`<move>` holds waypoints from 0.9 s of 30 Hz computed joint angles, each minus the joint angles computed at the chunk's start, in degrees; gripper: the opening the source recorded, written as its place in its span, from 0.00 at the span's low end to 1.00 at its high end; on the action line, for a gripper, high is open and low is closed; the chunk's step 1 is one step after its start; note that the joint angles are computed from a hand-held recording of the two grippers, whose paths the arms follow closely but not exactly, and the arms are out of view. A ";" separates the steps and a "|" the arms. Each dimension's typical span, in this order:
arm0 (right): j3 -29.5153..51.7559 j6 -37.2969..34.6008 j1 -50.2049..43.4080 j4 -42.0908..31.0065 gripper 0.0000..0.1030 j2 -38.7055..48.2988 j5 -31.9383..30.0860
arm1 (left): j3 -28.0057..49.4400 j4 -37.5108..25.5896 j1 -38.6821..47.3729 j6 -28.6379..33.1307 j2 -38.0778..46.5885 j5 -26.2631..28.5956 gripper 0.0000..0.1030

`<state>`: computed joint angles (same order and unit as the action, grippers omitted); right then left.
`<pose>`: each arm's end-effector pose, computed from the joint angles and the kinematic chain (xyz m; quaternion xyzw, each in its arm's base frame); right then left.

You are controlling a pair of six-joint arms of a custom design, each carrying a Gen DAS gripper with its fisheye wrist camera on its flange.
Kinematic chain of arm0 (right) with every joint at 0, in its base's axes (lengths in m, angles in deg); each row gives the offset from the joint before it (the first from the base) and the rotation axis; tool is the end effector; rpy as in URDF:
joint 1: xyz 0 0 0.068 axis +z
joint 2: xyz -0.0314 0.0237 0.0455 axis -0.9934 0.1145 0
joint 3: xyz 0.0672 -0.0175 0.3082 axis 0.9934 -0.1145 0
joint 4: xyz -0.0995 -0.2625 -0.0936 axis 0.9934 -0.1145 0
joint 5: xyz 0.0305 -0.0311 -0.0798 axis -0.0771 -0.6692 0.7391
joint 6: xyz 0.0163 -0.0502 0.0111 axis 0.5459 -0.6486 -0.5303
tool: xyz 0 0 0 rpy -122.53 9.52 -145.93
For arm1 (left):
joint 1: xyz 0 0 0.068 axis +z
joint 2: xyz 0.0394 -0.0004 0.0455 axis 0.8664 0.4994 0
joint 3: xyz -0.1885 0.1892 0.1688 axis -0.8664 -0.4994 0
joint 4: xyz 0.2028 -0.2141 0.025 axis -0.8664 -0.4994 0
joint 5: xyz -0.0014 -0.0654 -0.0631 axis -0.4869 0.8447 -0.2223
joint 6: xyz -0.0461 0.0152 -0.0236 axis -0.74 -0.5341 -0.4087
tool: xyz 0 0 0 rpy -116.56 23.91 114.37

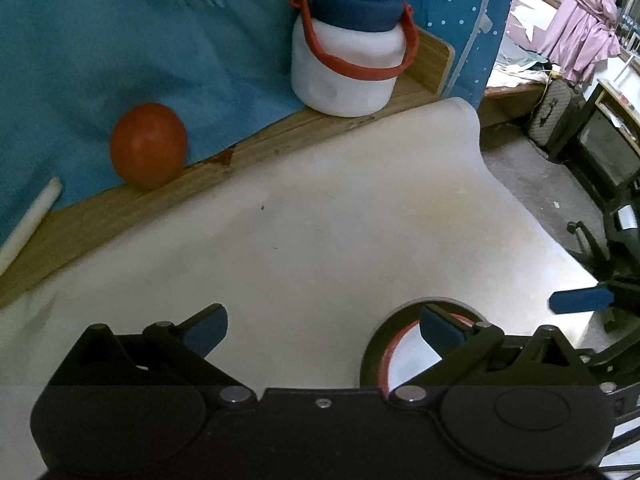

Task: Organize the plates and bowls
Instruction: 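Move both grippers to the rim of the steel bowl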

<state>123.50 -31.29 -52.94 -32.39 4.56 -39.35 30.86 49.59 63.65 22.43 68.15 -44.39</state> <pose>0.2729 0.1617 0.1433 0.0796 0.9395 0.2022 0.2648 0.3696 0.0107 0.1649 0.2951 0.9143 -0.0964 0.2601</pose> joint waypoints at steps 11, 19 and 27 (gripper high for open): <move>-1.42 1.12 -0.67 1.12 1.00 -0.25 1.96 | -0.69 2.49 -0.47 -1.08 0.97 -3.10 0.99; -2.25 0.79 -0.73 -0.61 1.00 -0.33 5.24 | -0.40 1.64 1.11 -0.94 2.01 -4.06 0.99; -1.34 -0.72 -1.07 -3.42 1.00 1.28 6.63 | -0.79 0.00 2.13 1.35 2.90 -4.94 0.99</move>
